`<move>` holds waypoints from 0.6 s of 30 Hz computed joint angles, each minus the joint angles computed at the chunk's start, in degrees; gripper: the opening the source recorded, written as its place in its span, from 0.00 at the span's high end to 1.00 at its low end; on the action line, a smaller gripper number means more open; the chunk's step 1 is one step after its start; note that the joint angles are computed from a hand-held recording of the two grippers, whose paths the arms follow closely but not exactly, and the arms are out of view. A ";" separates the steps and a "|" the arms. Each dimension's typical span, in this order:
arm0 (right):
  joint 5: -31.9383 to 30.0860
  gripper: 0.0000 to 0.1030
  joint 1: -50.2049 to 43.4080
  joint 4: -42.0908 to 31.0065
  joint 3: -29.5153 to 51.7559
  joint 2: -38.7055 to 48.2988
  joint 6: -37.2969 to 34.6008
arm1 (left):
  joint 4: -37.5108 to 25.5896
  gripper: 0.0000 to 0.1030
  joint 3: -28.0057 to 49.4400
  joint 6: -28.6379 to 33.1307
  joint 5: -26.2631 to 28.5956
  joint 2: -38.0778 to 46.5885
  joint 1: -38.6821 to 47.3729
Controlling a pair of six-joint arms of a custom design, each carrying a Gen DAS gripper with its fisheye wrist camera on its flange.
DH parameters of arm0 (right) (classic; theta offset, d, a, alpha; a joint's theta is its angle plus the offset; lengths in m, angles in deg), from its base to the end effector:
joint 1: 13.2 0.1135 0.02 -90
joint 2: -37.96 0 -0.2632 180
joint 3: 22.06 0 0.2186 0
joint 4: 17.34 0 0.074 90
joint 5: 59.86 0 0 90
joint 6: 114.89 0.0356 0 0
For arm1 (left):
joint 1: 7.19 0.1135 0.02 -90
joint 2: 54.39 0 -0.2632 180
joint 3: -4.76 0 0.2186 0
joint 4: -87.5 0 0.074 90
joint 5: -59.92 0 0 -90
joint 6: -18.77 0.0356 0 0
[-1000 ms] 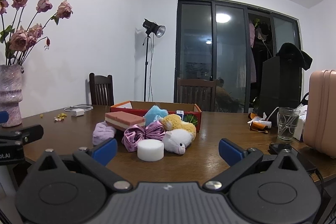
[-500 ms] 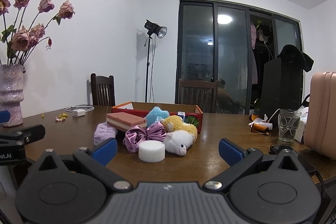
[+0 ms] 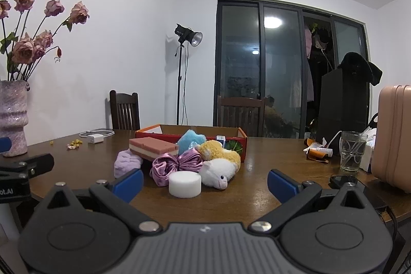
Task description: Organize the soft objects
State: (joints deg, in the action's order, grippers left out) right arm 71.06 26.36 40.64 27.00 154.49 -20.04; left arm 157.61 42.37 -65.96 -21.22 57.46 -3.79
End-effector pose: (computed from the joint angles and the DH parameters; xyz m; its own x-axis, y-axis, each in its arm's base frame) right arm 0.2622 0.1864 0.1304 -0.1252 -0.0206 -0.9919 0.0275 0.9993 -0.0242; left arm 0.2860 0.0115 0.1395 -0.0629 0.0872 -0.9942 0.1010 0.9916 0.0806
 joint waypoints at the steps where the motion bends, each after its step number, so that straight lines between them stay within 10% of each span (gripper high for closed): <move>1: -0.03 0.00 -0.03 0.01 -0.02 -0.03 0.01 | 0.09 0.00 -0.02 0.02 -0.03 0.06 -0.01; 18: -0.47 0.00 -0.12 -0.94 0.23 -0.09 0.52 | 0.63 0.00 -0.17 0.10 0.04 0.25 0.02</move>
